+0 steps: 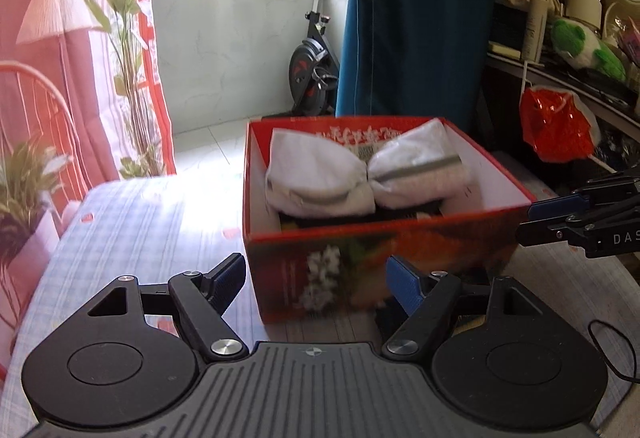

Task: Organize soft objects
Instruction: 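Move both grippers to the dark blue packet and close on it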

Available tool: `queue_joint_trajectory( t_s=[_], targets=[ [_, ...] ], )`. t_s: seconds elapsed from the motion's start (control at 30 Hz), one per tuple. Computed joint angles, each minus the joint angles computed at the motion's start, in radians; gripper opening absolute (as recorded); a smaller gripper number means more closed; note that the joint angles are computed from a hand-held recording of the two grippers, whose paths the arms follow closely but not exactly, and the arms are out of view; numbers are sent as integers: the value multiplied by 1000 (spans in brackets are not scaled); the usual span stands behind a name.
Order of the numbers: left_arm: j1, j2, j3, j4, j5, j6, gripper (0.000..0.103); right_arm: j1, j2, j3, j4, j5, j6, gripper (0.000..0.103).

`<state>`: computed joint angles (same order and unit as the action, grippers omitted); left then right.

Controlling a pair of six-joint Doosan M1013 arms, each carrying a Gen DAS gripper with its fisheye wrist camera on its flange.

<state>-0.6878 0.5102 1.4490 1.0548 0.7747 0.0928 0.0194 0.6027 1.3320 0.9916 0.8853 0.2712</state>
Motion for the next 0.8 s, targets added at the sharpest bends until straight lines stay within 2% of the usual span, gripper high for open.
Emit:
queue_joint_trajectory(
  t_s=[0.17,0.33,0.43,0.6,0.8],
  targets=[
    [4,4,9,-69,-36,29,79,-2,-11,41,-51,-17,26,35],
    [23,21,1,-173,-127,111,78,1,-2,49,-92,-27,52,36],
    [37,38,-11,-248,-177,167,72,6,14,36,-134,-28,80,36],
    [62,76,-46,-404,-220,297,70,13,46,15,-185,-18,131,40],
    [97,116,-85,-641,-267,526,69,20,84,-18,-223,12,186,41]
  ],
)
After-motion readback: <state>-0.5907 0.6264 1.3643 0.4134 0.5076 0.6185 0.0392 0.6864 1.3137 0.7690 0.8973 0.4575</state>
